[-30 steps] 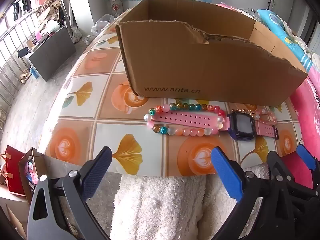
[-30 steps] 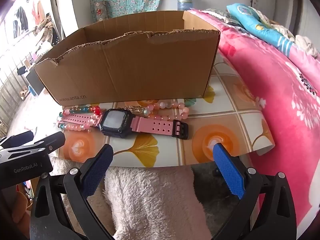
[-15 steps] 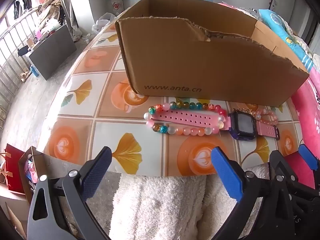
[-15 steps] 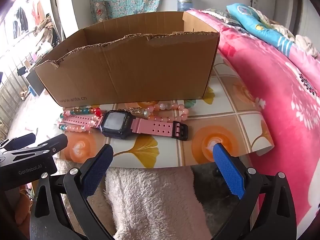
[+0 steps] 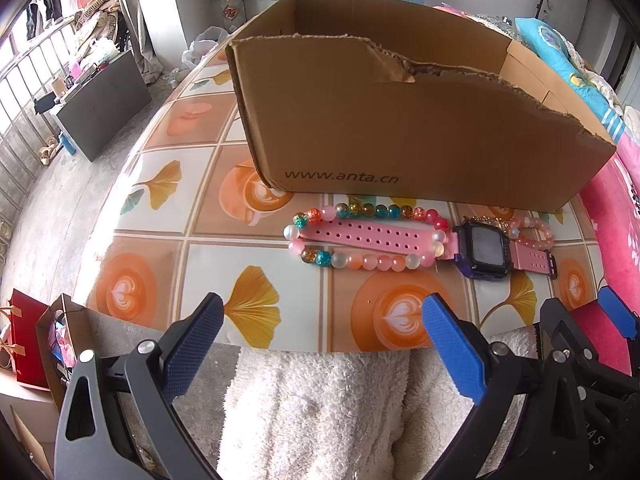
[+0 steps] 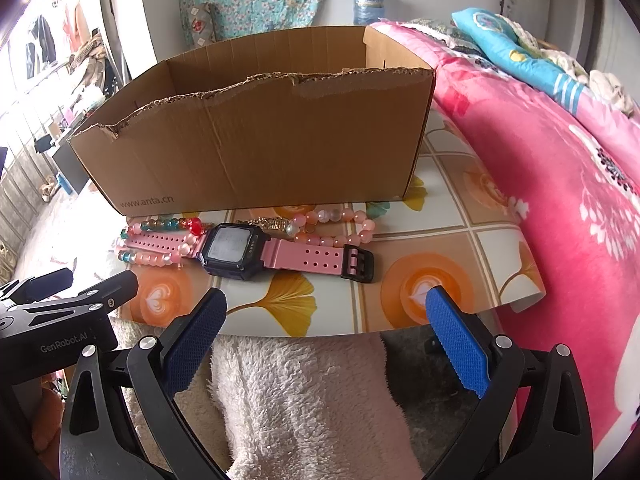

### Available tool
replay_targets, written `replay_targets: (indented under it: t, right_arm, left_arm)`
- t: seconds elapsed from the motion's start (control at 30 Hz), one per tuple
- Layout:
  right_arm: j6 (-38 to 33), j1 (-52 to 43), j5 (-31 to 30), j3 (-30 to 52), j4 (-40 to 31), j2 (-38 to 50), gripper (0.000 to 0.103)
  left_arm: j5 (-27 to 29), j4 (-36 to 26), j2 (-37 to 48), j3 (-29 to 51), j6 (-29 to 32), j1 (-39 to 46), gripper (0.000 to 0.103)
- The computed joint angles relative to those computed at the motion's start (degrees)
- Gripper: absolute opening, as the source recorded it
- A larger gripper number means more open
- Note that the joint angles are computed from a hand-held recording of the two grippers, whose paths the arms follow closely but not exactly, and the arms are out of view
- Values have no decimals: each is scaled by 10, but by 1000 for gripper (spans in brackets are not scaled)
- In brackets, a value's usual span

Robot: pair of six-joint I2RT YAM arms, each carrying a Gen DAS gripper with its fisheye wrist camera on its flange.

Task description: Organize jewelry

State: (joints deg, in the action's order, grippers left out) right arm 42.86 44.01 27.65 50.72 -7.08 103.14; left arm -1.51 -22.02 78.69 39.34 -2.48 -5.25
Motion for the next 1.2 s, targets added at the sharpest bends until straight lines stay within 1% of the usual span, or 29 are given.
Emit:
replay_targets:
  t: [0.87, 1.2]
  right_arm:
    - [0, 0, 2, 2, -4, -4, 96]
    - [-3, -4, 2, 4, -1, -2, 96]
  left_arm:
    - [-5, -3, -4, -1, 1, 2, 97]
    - [-12, 2, 8, 3, -1, -1, 97]
